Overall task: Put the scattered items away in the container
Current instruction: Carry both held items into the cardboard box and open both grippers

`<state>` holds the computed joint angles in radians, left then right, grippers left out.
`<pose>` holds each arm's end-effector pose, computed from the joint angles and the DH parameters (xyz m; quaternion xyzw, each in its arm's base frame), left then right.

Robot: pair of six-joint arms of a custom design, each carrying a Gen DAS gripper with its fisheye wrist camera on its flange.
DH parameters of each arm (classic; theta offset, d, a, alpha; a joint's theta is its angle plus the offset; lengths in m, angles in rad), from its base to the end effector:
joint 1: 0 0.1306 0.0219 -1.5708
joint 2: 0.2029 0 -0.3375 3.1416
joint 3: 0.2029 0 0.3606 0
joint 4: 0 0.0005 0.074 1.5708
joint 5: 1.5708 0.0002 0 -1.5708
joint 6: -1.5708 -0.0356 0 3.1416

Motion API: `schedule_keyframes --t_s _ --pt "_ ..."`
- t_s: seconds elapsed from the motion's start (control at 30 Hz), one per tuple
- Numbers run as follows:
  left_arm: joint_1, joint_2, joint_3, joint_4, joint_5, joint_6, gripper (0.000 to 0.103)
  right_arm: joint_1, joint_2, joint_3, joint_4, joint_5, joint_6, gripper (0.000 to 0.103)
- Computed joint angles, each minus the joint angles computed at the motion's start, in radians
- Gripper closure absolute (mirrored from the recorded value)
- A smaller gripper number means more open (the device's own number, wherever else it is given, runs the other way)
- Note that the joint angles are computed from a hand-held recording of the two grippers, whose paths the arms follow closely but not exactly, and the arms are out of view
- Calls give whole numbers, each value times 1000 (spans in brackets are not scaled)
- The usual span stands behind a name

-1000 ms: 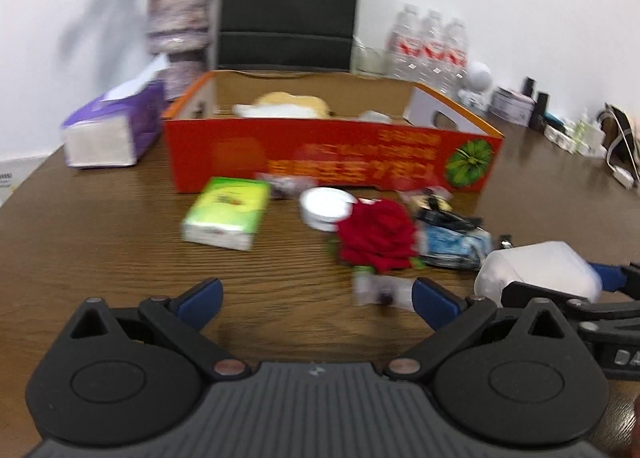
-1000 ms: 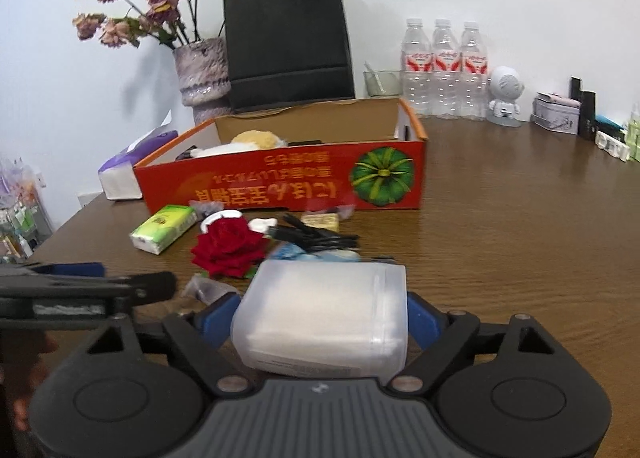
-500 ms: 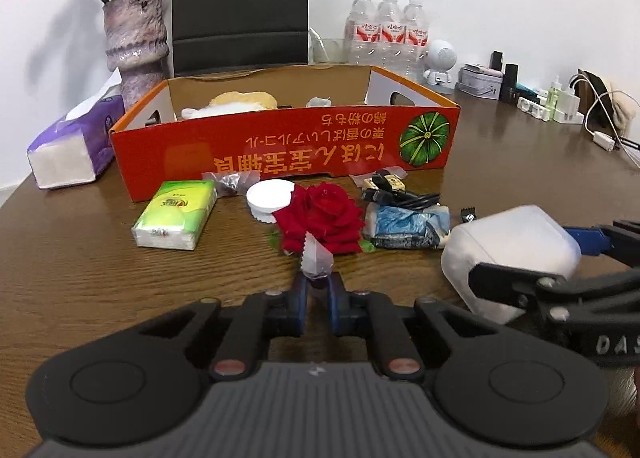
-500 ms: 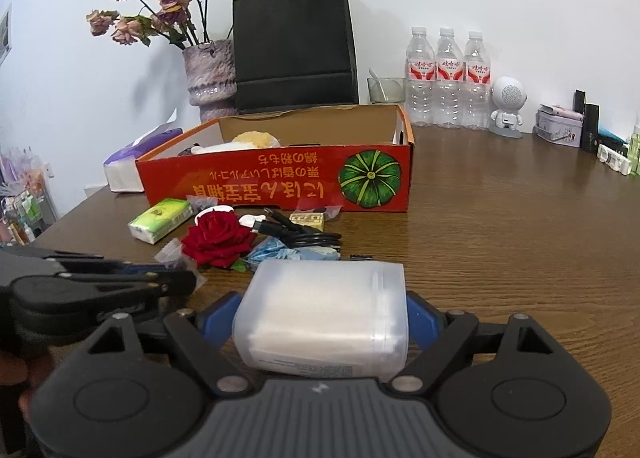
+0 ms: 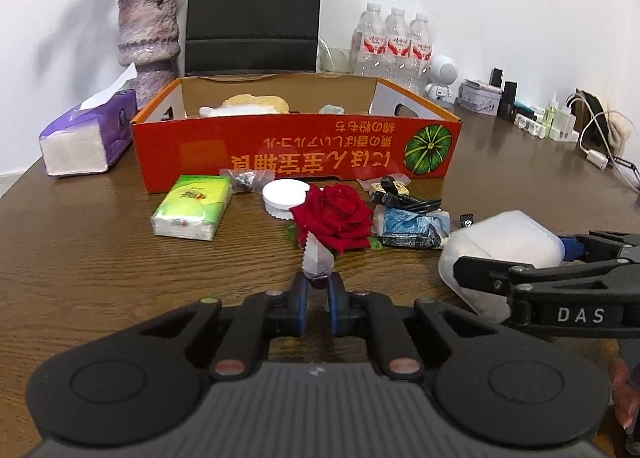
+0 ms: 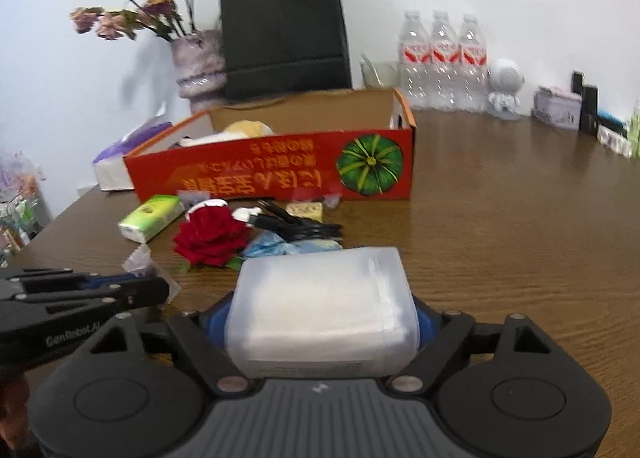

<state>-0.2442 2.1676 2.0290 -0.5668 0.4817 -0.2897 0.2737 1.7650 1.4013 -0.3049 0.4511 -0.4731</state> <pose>0.6764 -0.1861 0.2474 0.3290 0.8240 -0.2072 0.4120 0.5555 0.1393 0.2477 0.1843 0.8631 -0.0324 0.4691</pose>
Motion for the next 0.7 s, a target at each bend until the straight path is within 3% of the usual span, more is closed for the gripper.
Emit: schedule_keyframes --t_s 0.47,0.6,0.7 --pt "22 -21 8 37 79 37 92 12 -36 -5 56 14 68 21" --pt "13 19 104 24 83 56 92 2 -28 34 63 20 95 21" --pt "4 86 244 -1 78 86 92 -14 -5 91 66 13 124 21"
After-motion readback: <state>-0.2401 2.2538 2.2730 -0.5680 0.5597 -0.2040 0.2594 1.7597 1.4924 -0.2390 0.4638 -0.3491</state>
